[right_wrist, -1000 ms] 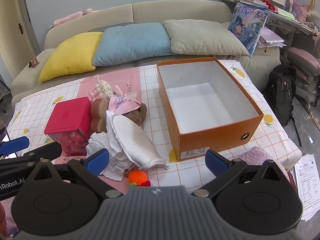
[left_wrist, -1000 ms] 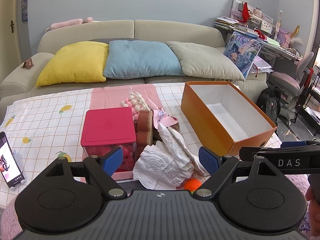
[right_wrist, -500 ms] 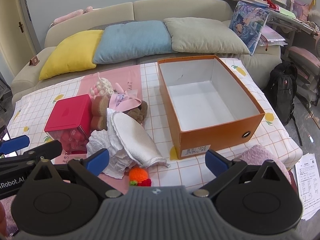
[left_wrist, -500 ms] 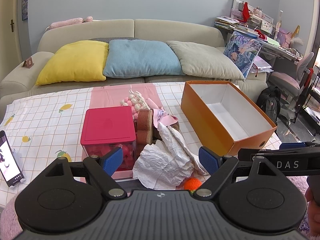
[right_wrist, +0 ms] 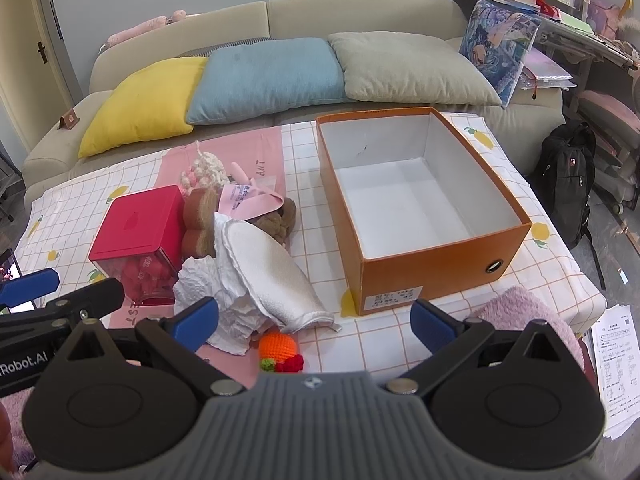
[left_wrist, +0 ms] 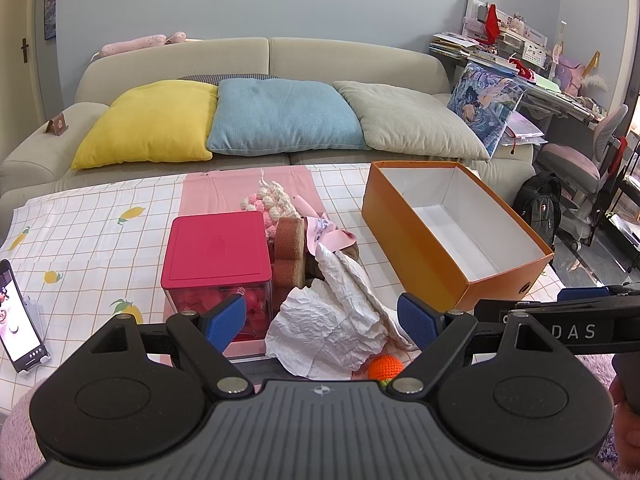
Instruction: Organize soft objects
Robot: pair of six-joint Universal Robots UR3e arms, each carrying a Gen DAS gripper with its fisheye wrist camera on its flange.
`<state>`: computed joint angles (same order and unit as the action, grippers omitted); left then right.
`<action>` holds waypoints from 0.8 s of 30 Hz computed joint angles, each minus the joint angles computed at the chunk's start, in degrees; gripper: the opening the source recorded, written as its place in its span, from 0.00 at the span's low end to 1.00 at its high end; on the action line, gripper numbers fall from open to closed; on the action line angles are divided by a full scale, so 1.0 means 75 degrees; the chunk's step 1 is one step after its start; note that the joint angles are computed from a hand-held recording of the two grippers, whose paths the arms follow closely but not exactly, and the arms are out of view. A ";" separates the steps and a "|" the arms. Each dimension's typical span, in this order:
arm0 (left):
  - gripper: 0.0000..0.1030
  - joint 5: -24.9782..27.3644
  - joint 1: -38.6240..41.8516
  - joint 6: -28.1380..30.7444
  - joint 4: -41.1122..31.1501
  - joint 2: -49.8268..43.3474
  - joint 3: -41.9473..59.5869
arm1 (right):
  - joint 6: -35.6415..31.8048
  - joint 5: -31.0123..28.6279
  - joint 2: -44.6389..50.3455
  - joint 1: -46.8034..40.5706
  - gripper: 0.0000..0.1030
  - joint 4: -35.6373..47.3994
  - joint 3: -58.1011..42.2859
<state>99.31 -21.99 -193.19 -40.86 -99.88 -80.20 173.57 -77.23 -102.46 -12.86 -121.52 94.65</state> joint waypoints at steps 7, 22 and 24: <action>0.97 -0.0081 0.0047 -0.0024 0.0029 0.0079 -0.0105 | -0.0043 0.0016 0.0082 0.0024 0.97 0.0135 -0.0114; 0.58 -0.2001 0.1349 0.0177 -0.0156 0.0437 -0.0926 | -0.1501 0.1435 0.1450 0.0069 0.52 0.0715 -0.1020; 0.55 -0.2362 0.1548 0.0260 -0.0285 0.0392 -0.0915 | -0.1675 0.1326 0.1746 0.0275 0.44 0.0570 -0.1179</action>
